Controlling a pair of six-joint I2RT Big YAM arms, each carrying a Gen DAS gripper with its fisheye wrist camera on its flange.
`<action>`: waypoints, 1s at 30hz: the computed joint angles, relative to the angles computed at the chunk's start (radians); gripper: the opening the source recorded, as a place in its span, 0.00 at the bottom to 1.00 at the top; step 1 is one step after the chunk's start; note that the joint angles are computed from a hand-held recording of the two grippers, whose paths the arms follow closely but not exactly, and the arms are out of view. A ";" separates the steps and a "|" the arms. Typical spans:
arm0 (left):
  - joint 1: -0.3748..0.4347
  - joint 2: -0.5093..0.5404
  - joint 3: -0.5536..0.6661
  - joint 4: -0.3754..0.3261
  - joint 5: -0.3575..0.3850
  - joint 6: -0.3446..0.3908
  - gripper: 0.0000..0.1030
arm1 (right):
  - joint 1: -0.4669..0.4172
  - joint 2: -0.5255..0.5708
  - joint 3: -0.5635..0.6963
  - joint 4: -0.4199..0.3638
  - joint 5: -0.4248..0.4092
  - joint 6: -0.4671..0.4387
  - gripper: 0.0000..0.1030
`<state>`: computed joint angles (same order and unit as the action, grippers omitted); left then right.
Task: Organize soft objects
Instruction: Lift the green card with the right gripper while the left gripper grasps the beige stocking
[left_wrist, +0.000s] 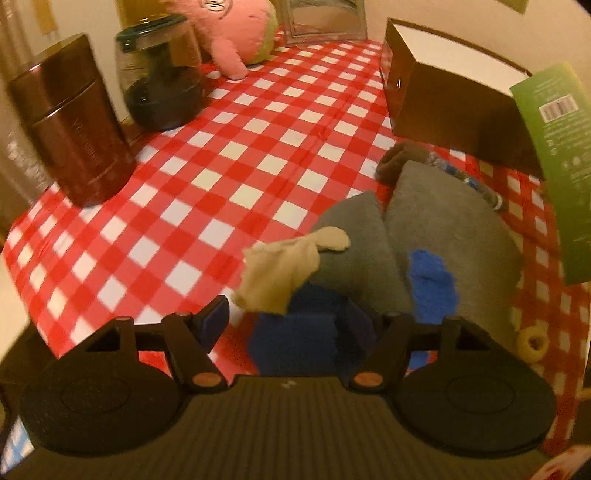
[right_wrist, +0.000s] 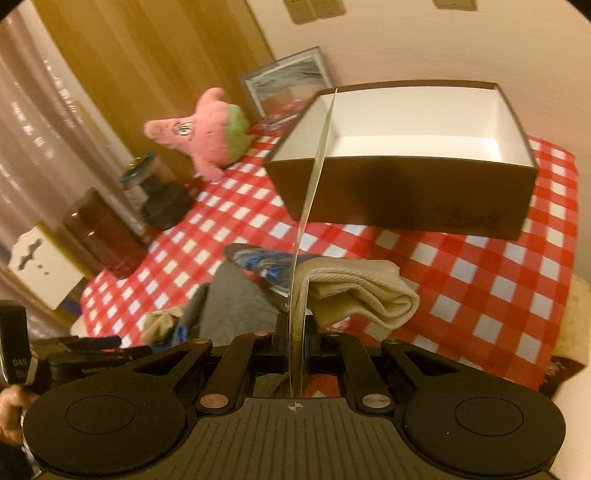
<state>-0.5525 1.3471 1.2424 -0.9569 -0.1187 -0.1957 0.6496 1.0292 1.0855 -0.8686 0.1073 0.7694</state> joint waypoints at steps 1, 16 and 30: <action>0.010 0.011 0.006 0.001 0.007 0.023 0.66 | 0.009 0.006 0.008 -0.015 0.018 0.007 0.06; 0.079 0.156 0.087 -0.008 0.100 0.188 0.40 | 0.056 0.045 0.066 -0.210 0.110 0.073 0.06; 0.079 0.095 0.161 -0.022 0.122 0.167 0.06 | 0.049 0.063 0.126 -0.271 0.118 -0.131 0.06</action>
